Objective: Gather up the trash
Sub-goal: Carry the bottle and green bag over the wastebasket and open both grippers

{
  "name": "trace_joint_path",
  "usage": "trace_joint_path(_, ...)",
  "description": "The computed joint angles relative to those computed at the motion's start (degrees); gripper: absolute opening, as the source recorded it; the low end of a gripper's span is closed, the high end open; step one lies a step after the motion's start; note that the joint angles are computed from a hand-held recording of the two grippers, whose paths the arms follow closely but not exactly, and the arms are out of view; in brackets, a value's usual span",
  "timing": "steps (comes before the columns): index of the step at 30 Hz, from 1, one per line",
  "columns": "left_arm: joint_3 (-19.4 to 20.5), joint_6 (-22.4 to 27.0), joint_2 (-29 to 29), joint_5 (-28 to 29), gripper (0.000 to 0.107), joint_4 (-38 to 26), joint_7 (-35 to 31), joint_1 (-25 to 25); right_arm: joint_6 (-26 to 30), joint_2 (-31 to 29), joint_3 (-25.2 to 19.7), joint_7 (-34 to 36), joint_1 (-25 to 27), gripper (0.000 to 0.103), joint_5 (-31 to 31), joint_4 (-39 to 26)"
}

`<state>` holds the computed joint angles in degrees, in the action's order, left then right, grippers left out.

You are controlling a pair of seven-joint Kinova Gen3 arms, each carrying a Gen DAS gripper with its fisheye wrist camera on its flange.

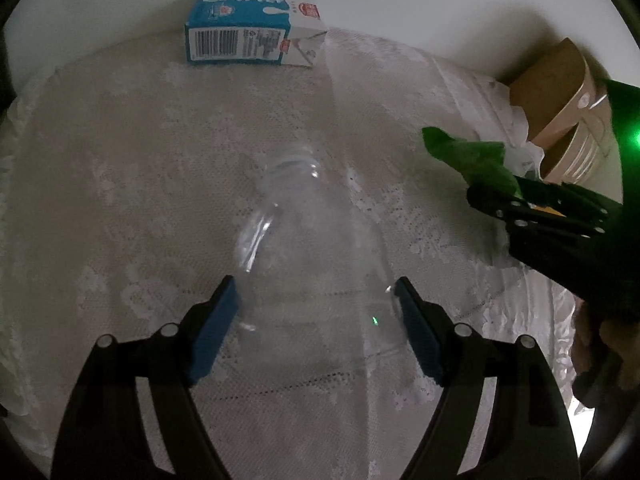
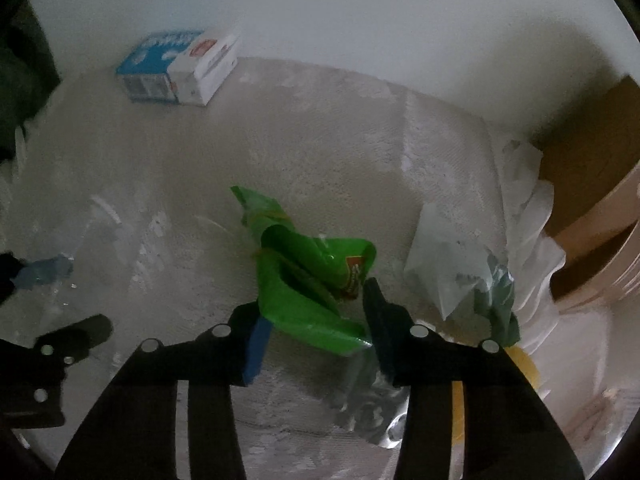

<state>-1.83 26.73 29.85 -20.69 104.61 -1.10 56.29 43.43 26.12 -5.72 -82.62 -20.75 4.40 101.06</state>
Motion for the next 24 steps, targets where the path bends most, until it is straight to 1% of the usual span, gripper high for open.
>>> trace_joint_path(1,-0.5,-0.4,0.0,-0.5,0.068,0.1,0.3,0.5,-0.3,-0.9,-0.8,0.2,1.5,0.044,-1.6,0.4)
trace_joint_path(3,-1.3,-2.2,-0.6,-1.4,0.068,1.3,0.9,1.2,-1.0,-2.6,-1.1,0.9,2.7,0.044,-3.8,1.3)
trace_joint_path(5,-2.3,-2.2,-0.8,-2.4,0.067,1.6,1.5,2.4,-1.7,-4.5,-1.5,1.0,3.5,0.044,-5.7,2.5)
trace_joint_path(8,-3.6,-0.9,-1.7,-4.8,0.067,2.0,3.2,4.6,-3.5,-9.2,-1.8,2.0,5.2,0.044,-9.1,6.0)
trace_joint_path(10,-4.1,1.2,-2.9,-7.0,0.067,2.4,5.4,6.7,-3.7,-13.0,-2.5,4.1,7.5,0.044,-12.4,8.6)
trace_joint_path(13,-2.8,4.0,-4.3,-10.5,0.067,2.8,8.6,8.7,-3.7,-18.0,-2.1,5.8,9.2,0.044,-16.7,12.9)
trace_joint_path(14,-2.1,4.7,-4.6,-11.3,0.067,2.8,9.3,8.9,-3.1,-19.2,-0.9,7.0,9.6,0.044,-18.1,13.5)
trace_joint_path(16,-0.7,6.4,-5.4,-13.2,0.067,2.8,11.4,10.2,-1.2,-22.6,-0.2,7.4,11.2,0.044,-20.4,16.1)
trace_joint_path(18,0.7,7.9,-5.8,-14.4,0.067,2.5,13.4,10.9,0.3,-25.7,0.5,7.1,12.1,0.044,-20.6,18.3)
trace_joint_path(21,3.5,9.2,-6.4,-15.8,0.067,2.3,15.4,11.2,1.6,-29.3,2.5,6.5,11.8,0.044,-20.7,21.2)
trace_joint_path(24,6.8,12.1,-5.6,-16.4,0.067,0.0,15.1,11.2,4.4,-34.6,4.3,5.5,13.5,0.044,-20.3,24.7)
